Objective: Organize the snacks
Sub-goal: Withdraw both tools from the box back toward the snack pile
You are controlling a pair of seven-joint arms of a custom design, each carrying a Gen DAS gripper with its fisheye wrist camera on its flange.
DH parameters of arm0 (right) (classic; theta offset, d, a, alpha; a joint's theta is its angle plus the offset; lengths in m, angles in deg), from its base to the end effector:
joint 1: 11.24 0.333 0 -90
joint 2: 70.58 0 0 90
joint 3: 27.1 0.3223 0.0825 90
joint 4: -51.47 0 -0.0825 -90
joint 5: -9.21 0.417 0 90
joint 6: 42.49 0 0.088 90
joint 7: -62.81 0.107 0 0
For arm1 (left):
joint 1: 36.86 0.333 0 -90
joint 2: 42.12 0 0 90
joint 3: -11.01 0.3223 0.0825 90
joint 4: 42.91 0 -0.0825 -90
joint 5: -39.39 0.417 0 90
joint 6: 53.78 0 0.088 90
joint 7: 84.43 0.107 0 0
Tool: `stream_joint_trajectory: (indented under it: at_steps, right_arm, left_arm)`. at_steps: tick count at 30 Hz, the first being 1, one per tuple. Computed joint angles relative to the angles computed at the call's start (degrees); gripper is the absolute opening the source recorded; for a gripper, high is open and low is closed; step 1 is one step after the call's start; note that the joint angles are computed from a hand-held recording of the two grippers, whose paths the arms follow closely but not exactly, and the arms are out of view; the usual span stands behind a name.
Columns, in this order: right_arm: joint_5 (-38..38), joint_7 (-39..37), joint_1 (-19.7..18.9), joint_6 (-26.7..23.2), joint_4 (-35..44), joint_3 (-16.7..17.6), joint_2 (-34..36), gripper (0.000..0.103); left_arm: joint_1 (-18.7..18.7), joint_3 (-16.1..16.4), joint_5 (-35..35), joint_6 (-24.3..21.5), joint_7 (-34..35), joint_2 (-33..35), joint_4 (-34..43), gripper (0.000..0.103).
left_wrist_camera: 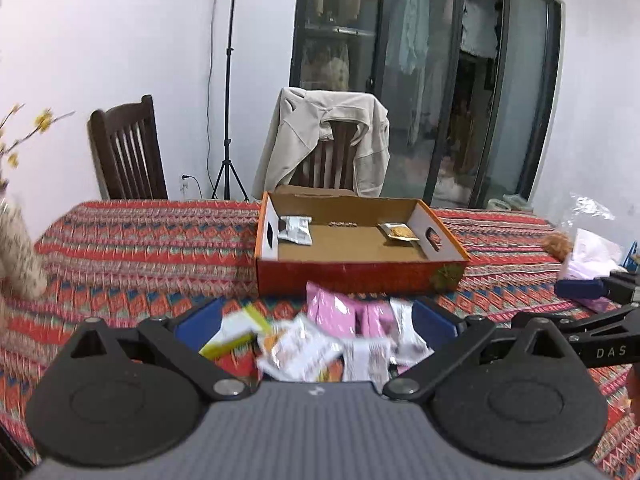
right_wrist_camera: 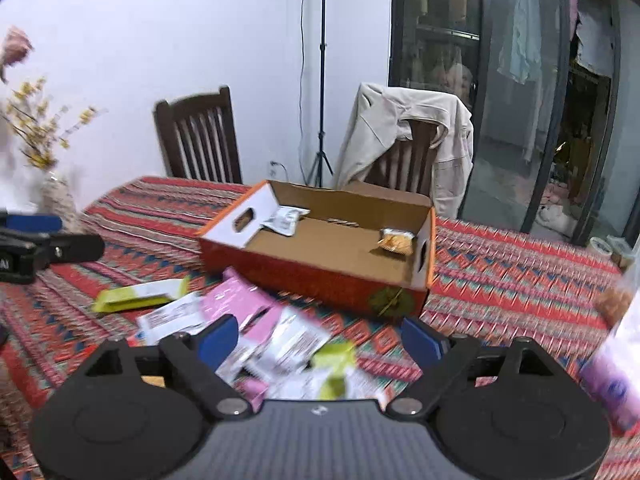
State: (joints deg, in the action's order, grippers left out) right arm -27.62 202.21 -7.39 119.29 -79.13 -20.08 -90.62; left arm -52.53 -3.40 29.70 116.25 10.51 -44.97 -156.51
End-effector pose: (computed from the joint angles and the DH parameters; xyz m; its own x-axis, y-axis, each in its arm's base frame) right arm 0.5061 0.1346 0.5843 -0.1100 -0.9926 -0.0512 -0.5541 0.1040 -0.8259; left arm 0.5429 -0.3049 0.6076 -0.4858 -0.8712 0.0716 -0.4767 0.1954 -0.8571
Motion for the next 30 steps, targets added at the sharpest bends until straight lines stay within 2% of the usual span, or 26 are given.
stream_joint_trajectory:
  at_steps: [2,6,11,16,17,18,20,23,30]
  right_arm:
    - [-3.34,5.0,-1.95,1.0,-3.87,2.69,-3.46,0.09]
    - [-10.2,15.19,-5.37,0.08,-10.46,8.78,-10.51,0.094]
    - [-15.32,26.44,-6.77,-0.86,-17.22,14.27,-18.11,0.096]
    - [-18.55,36.65,-6.01,0.16,-23.5,18.06,-24.42,0.097]
    - [-19.1,38.06,-5.72,0.5,-24.54,18.67,-25.39,0.097]
    - [-19.43,39.9,-5.47,0.6,-25.63,19.52,-26.5,0.097]
    - [-19.18,42.85,-4.33,-0.75,-27.43,21.04,-28.51,0.097]
    - [-18.99,47.35,-2.7,-2.63,-29.49,22.69,-30.5,0.098]
    - [-19.88,53.6,2.1,-8.32,-31.89,24.2,-30.39,0.098]
  left_arm:
    - [-1.15,0.75,-5.28,3.78,4.38,-3.71,-6.14,0.103]
    - [-0.97,0.64,-5.99,9.19,2.91,-9.01,-15.49,0.103]
    - [-9.05,7.17,-11.52,15.11,7.79,-14.95,-26.36,0.103]
    - [-21.81,18.63,-14.42,16.91,10.41,-19.9,-34.45,0.103]
    - [-22.87,19.58,-14.64,17.48,10.33,-20.86,-35.85,0.103]
    - [-22.35,19.08,-14.62,18.08,9.87,-21.74,-37.22,0.103]
    - [-18.93,15.75,-13.97,19.86,8.54,-23.15,-39.91,0.103]
    - [-14.37,11.53,-12.22,20.2,6.86,-24.84,-42.57,0.103]
    - [-14.99,12.82,-7.99,19.81,5.27,-25.79,-45.08,0.103]
